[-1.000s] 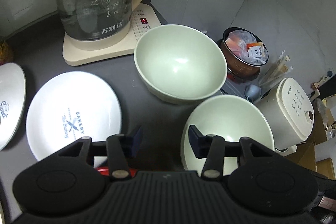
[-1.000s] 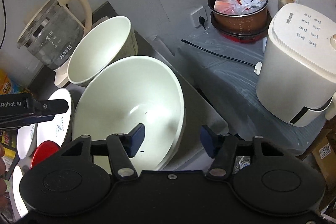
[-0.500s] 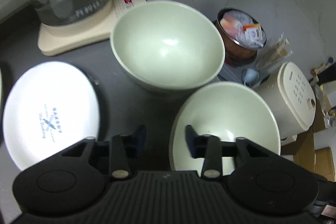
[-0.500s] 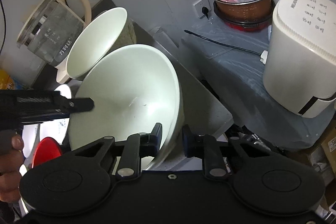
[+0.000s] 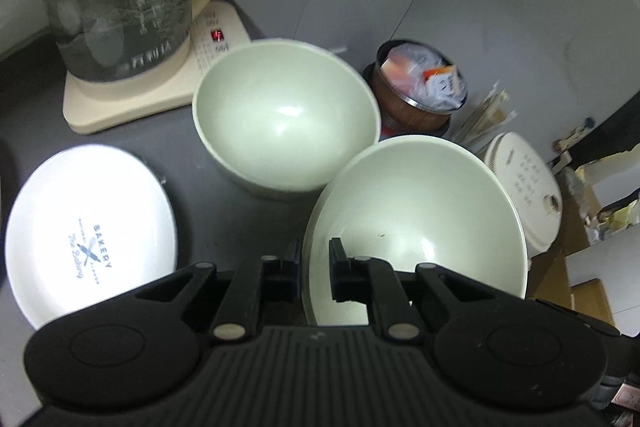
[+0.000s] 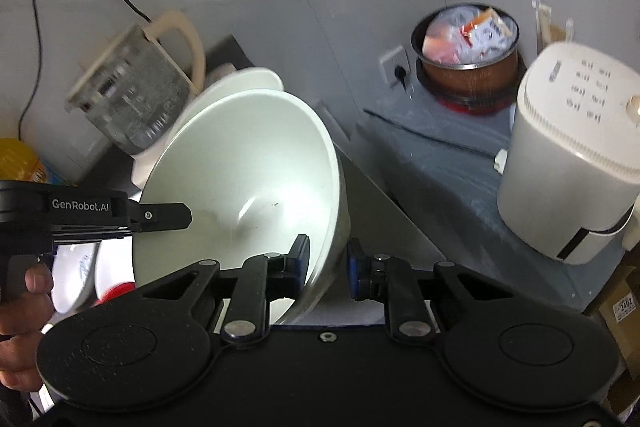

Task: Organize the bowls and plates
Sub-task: 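Close both tools on the rim of the larger pale green bowl, then lift the pale green bowl with both tools and lower it into the red bowl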

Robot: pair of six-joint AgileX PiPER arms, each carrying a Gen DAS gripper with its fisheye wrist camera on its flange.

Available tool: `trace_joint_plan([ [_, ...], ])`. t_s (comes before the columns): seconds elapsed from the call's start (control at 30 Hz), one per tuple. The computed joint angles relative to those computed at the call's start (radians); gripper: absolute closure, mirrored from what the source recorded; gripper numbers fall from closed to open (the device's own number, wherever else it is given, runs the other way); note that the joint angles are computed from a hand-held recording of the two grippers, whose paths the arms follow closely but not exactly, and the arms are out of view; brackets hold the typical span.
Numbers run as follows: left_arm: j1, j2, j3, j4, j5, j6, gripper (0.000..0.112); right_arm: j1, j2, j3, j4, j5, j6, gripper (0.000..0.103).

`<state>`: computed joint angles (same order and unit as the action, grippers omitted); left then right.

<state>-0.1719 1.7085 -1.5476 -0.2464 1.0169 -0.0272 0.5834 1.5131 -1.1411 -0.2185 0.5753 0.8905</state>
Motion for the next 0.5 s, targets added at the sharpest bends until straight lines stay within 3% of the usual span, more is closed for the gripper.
trace_joint_plan([
  [0.5,0.14,-0.154,0.063,-0.119,0.06,0.164,0.1,0.206,-0.023,-0.108,-0.278,0.155,0.28,0.083],
])
